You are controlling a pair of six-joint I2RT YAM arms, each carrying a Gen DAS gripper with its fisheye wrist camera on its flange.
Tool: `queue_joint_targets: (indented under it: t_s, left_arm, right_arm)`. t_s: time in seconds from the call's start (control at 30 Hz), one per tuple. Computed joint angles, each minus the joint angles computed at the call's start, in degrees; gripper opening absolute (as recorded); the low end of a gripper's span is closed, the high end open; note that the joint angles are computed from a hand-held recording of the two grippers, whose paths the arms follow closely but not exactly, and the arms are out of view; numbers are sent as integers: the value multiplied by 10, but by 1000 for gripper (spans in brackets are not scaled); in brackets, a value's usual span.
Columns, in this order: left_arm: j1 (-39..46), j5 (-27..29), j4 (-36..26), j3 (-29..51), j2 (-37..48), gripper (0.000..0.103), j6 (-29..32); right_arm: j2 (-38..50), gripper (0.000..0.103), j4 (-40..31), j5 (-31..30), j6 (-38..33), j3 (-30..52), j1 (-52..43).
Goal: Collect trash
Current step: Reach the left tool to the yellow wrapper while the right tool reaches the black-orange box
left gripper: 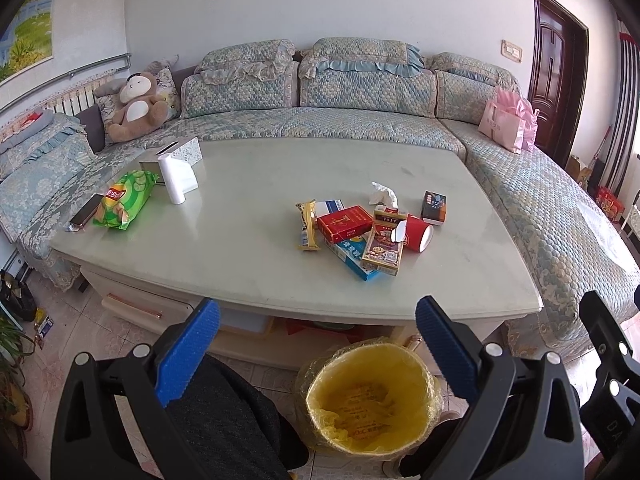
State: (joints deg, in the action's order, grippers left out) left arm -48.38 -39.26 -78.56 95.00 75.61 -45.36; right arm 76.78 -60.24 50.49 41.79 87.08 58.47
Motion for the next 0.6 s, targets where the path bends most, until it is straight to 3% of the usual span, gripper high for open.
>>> queue_joint_targets:
  t_s: [0.33, 0.5, 0.6]
  left_arm:
    - [145, 100, 22, 88, 49, 96, 160]
    - [207, 159, -5, 189, 118, 96, 220]
    - [230, 166, -32, 261, 168, 96, 231]
  right_arm:
    - [11, 97, 55, -94, -106, 21, -105]
    - [43, 97, 69, -155, -164, 54, -163]
    - [75, 97, 67, -190, -192, 91, -197]
